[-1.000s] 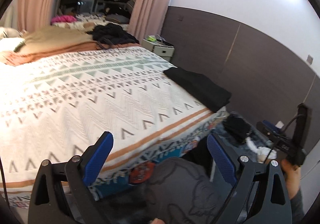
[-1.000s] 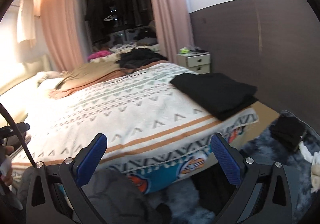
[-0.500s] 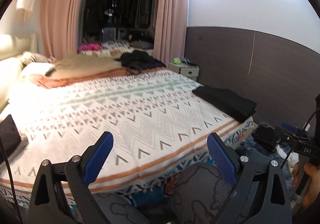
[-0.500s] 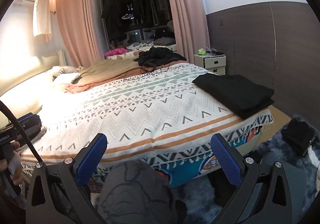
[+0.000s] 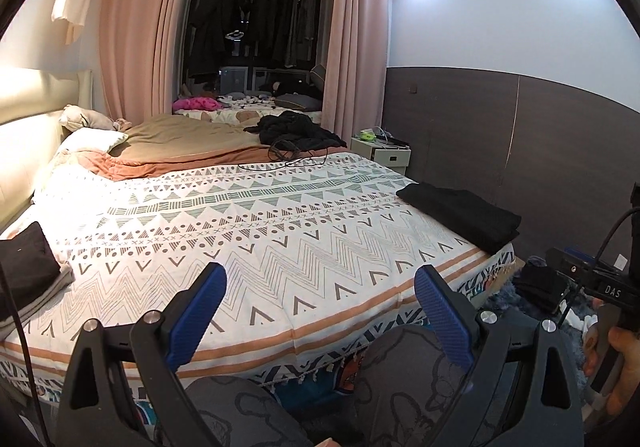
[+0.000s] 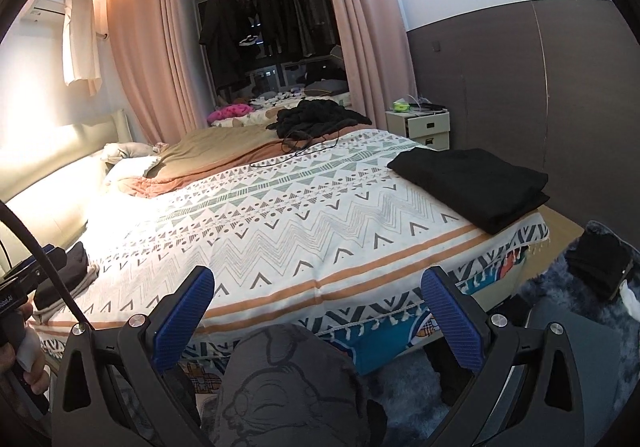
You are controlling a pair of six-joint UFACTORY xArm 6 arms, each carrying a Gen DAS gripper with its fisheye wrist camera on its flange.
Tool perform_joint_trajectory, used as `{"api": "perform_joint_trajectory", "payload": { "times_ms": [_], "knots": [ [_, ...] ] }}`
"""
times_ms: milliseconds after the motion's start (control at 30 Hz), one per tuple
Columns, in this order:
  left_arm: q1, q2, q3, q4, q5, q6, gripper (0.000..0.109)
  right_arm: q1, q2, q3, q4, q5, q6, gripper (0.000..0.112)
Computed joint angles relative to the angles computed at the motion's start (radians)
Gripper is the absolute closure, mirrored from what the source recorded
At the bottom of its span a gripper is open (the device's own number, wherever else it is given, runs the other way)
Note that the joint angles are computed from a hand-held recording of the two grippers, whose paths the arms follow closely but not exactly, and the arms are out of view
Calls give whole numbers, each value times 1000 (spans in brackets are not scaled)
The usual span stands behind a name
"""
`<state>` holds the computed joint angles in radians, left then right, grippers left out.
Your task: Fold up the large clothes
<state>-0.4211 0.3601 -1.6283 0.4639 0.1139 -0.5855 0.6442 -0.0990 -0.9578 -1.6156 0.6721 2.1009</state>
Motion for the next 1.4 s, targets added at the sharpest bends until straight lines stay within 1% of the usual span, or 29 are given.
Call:
{"api": "perform_joint_trajectory", "payload": {
  "times_ms": [233,433,567,733,867,1000,1400],
  "knots": [
    [-1,-10,14,-20,-4,11,12,6,11,-12,0,5,-8,9],
    [2,-16,20,14,2,-25,12,6,17,-17,6,8,-12,9],
    [2,-15,20,8,0,-20,12,5,22,-22,15,7,-18,9],
    [4,-19,23,45,3,-51,12,9,27,-28,24,16,-26,9],
    [2,-18,27,26,0,-40,12,16,28,-32,34,28,-35,9],
    [-1,-23,35,46,2,-61,12,27,28,-35,43,44,-45,9],
    [-1,-28,46,60,-2,-81,12,24,20,-27,53,51,-62,9]
  ]
}}
